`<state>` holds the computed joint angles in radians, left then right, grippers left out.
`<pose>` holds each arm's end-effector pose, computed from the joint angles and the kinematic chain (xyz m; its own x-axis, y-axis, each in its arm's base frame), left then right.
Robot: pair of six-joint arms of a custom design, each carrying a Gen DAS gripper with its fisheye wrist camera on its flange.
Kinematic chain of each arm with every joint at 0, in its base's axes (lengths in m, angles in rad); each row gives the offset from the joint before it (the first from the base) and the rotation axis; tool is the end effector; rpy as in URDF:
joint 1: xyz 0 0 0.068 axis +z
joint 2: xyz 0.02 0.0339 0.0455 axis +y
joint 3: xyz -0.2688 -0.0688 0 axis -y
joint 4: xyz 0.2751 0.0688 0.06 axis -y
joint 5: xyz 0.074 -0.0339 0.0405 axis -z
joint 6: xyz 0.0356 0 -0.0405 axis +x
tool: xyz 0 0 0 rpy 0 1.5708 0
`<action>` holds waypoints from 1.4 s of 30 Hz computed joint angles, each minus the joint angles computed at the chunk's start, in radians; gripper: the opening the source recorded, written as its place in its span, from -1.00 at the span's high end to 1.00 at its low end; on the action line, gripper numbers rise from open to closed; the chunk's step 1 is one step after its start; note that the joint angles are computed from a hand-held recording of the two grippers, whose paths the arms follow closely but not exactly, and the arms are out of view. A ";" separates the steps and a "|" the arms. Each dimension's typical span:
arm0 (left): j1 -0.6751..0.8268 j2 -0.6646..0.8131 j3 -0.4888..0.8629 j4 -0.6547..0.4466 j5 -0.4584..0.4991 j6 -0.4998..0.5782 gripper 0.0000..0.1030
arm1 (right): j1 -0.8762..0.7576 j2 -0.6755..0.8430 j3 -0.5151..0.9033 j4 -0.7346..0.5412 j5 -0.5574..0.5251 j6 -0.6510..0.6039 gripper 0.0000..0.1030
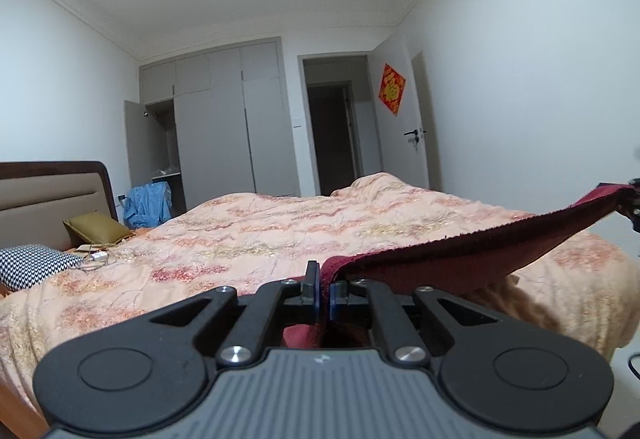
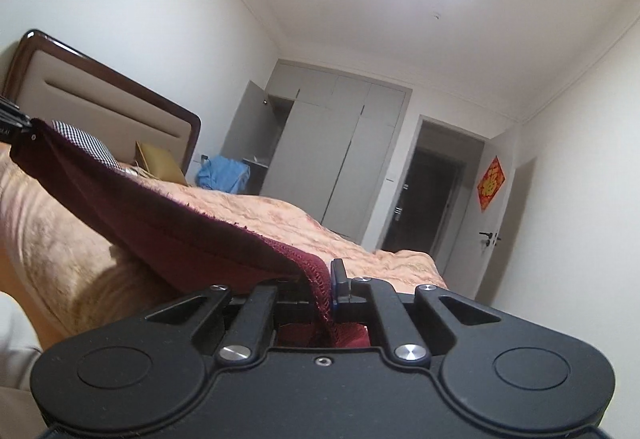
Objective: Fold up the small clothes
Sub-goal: 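Carry the hem over the collar with both grippers and lower it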
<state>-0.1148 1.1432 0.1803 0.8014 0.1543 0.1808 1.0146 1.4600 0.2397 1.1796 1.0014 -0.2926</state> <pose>0.2206 -0.0309 0.1490 -0.1097 0.1915 -0.9753 0.2883 0.9452 0.1532 0.1491 0.1831 0.1391 -0.0167 -0.3213 -0.9468 -0.0192 0.9469 -0.3210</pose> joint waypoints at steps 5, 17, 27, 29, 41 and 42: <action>0.011 -0.053 0.040 -0.113 0.021 -0.007 0.92 | -0.050 0.009 0.028 -0.010 -0.062 0.016 0.87; -0.012 0.367 0.545 -0.282 -0.042 -0.015 0.91 | -0.445 0.180 0.323 -0.150 -0.463 0.047 0.84; -0.012 0.892 1.193 -0.546 -0.064 -0.054 0.91 | -0.642 0.523 0.793 -0.409 -0.654 0.165 0.82; -0.009 1.005 1.340 -0.626 -0.066 -0.066 0.91 | -0.658 0.595 0.896 -0.483 -0.670 0.181 0.82; 0.011 1.472 1.946 -0.944 -0.050 -0.131 0.91 | -0.718 0.894 1.285 -0.753 -0.759 0.239 0.80; 0.011 1.502 1.989 -0.966 -0.052 -0.139 0.91 | -0.723 0.911 1.308 -0.763 -0.765 0.242 0.77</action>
<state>-0.1037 2.6448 2.1696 -0.1646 0.1021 0.0422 0.2916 2.3714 1.5473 0.4170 0.2363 -0.0504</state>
